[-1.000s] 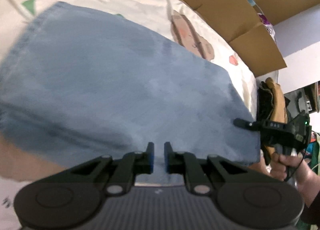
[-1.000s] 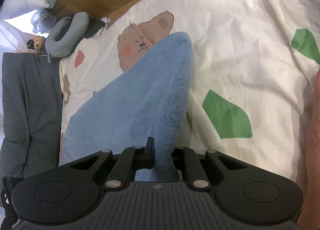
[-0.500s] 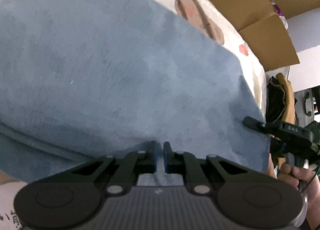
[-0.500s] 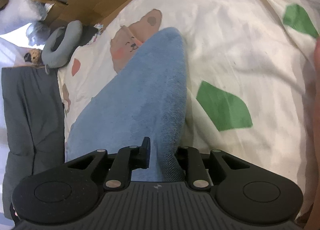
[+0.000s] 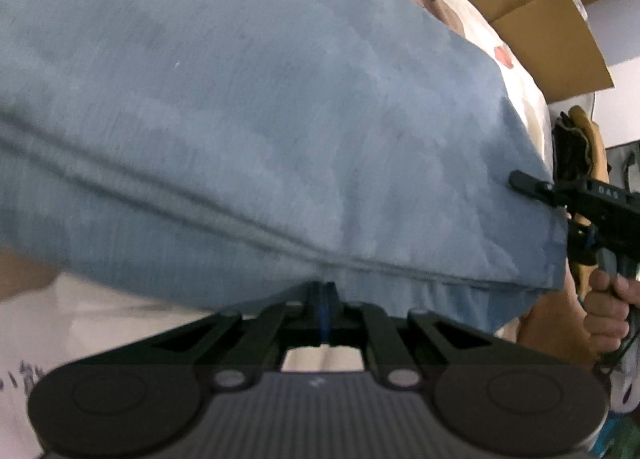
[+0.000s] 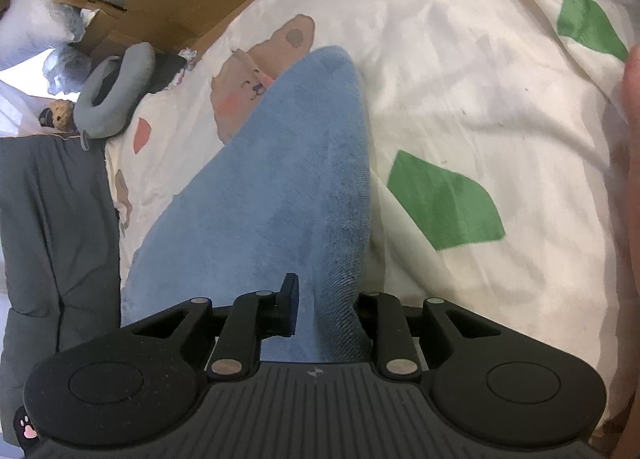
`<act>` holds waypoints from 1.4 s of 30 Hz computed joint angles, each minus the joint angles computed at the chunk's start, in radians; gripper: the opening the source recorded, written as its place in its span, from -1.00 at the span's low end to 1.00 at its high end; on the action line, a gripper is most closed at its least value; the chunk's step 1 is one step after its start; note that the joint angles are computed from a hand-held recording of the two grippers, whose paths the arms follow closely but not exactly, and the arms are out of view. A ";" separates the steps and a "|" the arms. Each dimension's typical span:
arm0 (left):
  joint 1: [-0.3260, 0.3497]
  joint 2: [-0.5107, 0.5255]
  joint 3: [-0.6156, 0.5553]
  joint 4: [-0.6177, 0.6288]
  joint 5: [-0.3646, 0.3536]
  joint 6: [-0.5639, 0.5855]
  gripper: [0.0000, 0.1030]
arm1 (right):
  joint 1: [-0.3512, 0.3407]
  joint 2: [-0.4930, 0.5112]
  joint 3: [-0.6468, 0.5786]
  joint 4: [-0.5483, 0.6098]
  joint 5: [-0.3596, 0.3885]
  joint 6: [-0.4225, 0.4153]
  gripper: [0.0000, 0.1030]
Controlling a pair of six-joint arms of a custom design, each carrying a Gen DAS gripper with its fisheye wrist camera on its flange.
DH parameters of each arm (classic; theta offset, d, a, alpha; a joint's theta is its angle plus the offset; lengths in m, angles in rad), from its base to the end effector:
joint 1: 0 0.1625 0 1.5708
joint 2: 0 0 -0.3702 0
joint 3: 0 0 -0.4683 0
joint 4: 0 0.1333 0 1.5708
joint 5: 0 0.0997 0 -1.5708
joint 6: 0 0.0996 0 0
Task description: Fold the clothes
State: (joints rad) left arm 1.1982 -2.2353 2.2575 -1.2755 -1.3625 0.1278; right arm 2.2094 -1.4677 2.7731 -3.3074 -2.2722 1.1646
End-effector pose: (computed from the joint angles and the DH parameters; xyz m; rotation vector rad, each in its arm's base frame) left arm 0.0326 -0.3393 0.3198 0.7566 2.7668 0.4191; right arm 0.2243 -0.1863 0.0514 -0.9421 -2.6385 1.1807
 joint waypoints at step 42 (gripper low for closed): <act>-0.137 0.302 -0.036 -0.393 0.078 0.087 0.05 | 0.027 0.082 -0.009 -0.062 -0.069 0.114 -0.54</act>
State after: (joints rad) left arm 1.0614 -1.9331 2.2216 -1.6690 -1.2846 0.2148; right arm 2.2364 -1.3859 2.7636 -3.3696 -2.3408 1.2789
